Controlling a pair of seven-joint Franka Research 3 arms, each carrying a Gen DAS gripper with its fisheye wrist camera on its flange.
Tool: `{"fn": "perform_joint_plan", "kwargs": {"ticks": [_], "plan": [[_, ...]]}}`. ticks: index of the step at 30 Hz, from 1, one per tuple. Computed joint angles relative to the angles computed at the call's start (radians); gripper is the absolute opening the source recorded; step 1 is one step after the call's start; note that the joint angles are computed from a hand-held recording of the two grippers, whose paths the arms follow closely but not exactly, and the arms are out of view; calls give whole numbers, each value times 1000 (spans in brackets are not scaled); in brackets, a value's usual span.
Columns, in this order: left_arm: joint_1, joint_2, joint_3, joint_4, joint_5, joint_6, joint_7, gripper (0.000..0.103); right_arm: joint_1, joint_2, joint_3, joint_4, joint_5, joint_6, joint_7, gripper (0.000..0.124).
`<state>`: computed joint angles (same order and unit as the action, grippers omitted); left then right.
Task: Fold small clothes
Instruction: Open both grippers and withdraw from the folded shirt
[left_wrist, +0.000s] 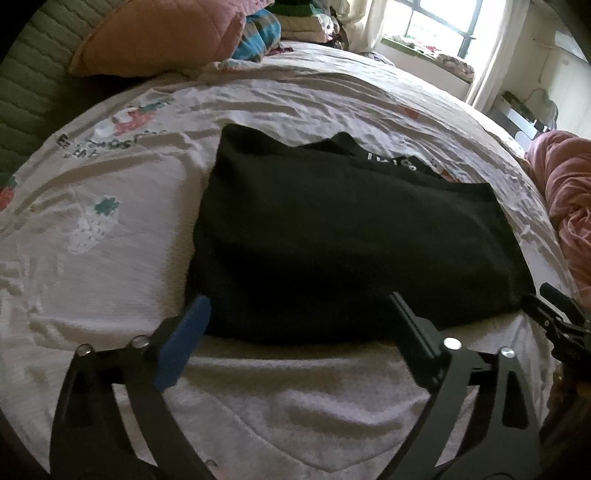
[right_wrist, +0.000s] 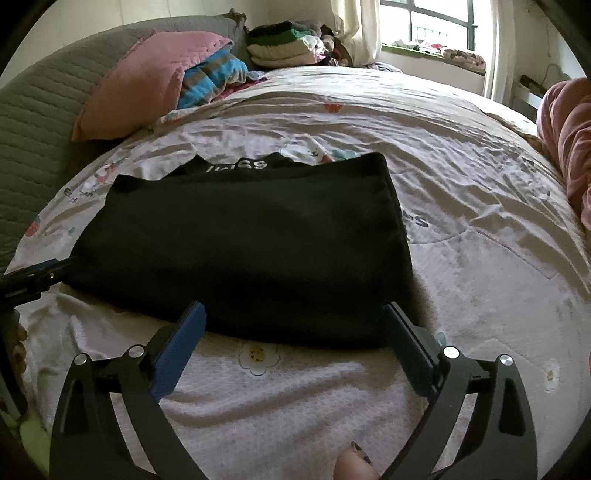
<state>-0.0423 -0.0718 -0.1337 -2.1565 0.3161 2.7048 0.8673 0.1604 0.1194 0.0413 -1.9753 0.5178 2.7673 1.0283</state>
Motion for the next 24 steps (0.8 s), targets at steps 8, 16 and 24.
{"fn": "perform_joint_plan", "kwargs": {"ticks": [8,16,24], "plan": [[1,-38,-6,-15,38,-4,-28,93,5,-35,7,-27,43,22,-46,97],[1,-73,-17,-30,74,-14,-43,93,23,-67,8,-44,74,33,-83,97],[10,-109,-18,-56,113,-12,-67,93,47,-88,11,-53,71,41,-88,97]]}}
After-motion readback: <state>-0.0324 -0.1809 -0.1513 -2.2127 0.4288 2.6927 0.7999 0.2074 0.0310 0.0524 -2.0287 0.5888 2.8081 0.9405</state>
